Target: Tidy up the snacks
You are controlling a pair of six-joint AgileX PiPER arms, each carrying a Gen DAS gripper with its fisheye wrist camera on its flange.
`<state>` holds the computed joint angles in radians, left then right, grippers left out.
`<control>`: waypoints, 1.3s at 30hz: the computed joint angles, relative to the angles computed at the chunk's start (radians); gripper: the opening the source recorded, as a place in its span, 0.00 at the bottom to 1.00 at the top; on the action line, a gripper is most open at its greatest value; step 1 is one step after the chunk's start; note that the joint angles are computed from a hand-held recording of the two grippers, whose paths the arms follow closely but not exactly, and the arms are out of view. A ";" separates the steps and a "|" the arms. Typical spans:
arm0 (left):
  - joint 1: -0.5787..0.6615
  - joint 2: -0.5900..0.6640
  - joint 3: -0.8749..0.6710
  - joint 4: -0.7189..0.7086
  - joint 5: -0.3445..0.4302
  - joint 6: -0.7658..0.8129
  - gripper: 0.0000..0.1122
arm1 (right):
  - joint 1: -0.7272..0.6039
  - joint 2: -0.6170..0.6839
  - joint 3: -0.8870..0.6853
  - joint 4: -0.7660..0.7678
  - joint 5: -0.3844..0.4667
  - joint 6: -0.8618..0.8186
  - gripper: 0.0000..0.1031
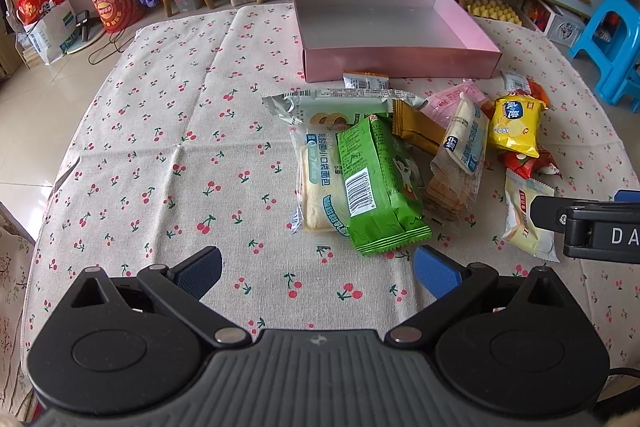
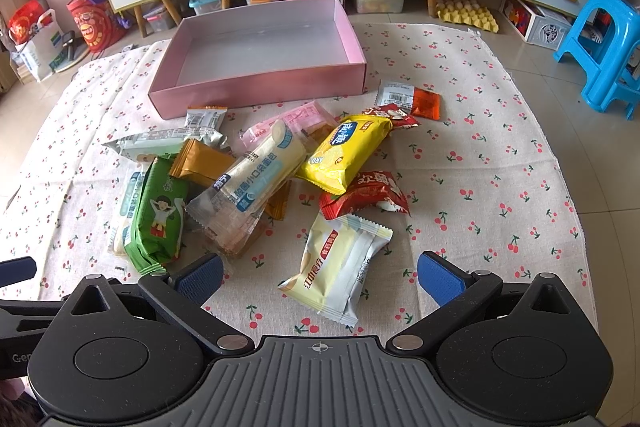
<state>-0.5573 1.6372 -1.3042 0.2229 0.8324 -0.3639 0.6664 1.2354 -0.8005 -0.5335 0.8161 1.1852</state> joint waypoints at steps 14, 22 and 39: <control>0.000 0.000 -0.001 0.001 0.001 0.000 0.91 | 0.002 0.000 -0.003 -0.001 0.002 0.003 1.00; 0.009 -0.001 0.001 -0.010 -0.005 0.012 0.91 | 0.000 -0.004 -0.007 -0.003 0.009 0.002 1.00; 0.168 0.056 -0.155 -0.313 0.062 0.385 0.91 | -0.372 -0.019 -0.086 0.535 -0.121 -0.593 1.00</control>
